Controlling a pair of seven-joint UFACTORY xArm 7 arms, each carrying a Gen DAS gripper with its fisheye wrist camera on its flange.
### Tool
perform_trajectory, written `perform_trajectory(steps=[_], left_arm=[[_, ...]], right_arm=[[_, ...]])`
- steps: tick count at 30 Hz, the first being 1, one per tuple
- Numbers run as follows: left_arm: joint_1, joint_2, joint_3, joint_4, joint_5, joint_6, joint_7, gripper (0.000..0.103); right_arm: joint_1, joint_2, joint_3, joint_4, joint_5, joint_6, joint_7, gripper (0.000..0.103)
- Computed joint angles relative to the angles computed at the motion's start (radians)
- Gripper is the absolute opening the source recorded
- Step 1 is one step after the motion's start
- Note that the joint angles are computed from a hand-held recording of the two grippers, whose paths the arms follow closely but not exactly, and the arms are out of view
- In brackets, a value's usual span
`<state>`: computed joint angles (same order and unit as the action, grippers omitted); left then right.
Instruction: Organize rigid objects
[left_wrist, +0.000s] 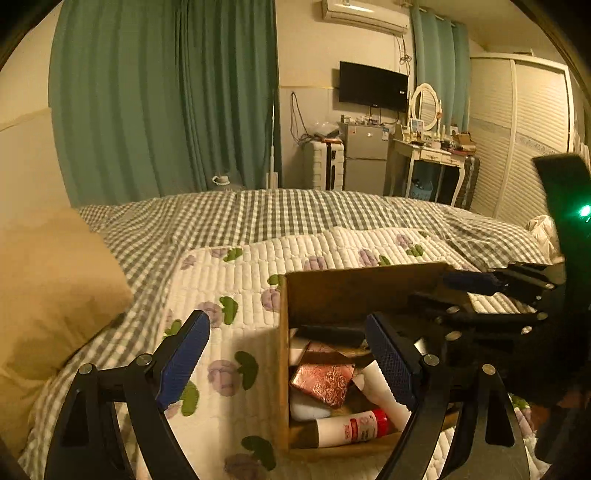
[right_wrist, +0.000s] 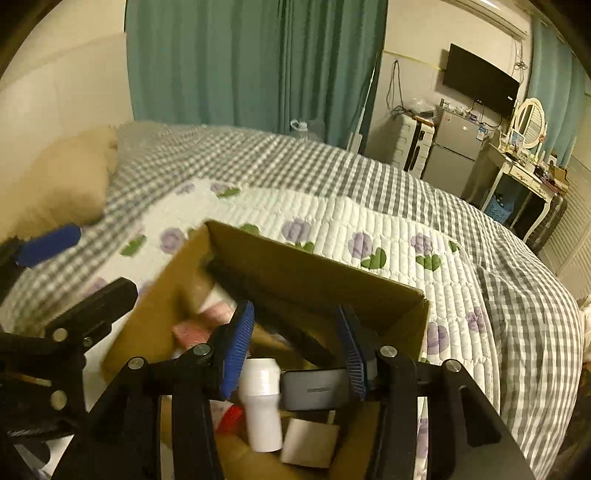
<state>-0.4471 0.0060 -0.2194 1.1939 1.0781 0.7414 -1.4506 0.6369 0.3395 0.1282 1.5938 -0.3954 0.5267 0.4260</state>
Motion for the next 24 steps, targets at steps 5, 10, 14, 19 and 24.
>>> perform_trajectory(steps=[5, 10, 14, 19, 24], left_arm=[[-0.005, -0.065, -0.027, -0.018, 0.011, 0.024, -0.021, 0.088], [-0.007, -0.142, -0.084, -0.021, 0.03, 0.084, -0.027, 0.088], [0.001, -0.225, -0.144, -0.044, 0.058, 0.129, -0.068, 0.088], [0.023, -0.307, -0.219, -0.099, 0.091, 0.145, -0.127, 0.097], [0.05, -0.361, -0.281, -0.181, 0.13, 0.14, -0.22, 0.103]], right_arm=[[-0.009, -0.135, 0.008, -0.102, -0.019, -0.034, 0.073, 0.046], [-0.029, -0.292, 0.045, -0.183, -0.127, -0.004, 0.184, 0.046], [-0.07, -0.432, 0.105, -0.269, -0.227, -0.011, 0.288, 0.05], [-0.148, -0.619, 0.184, -0.439, -0.309, -0.094, 0.452, 0.065], [-0.321, -0.747, 0.354, -0.554, -0.461, -0.108, 0.707, 0.103]])
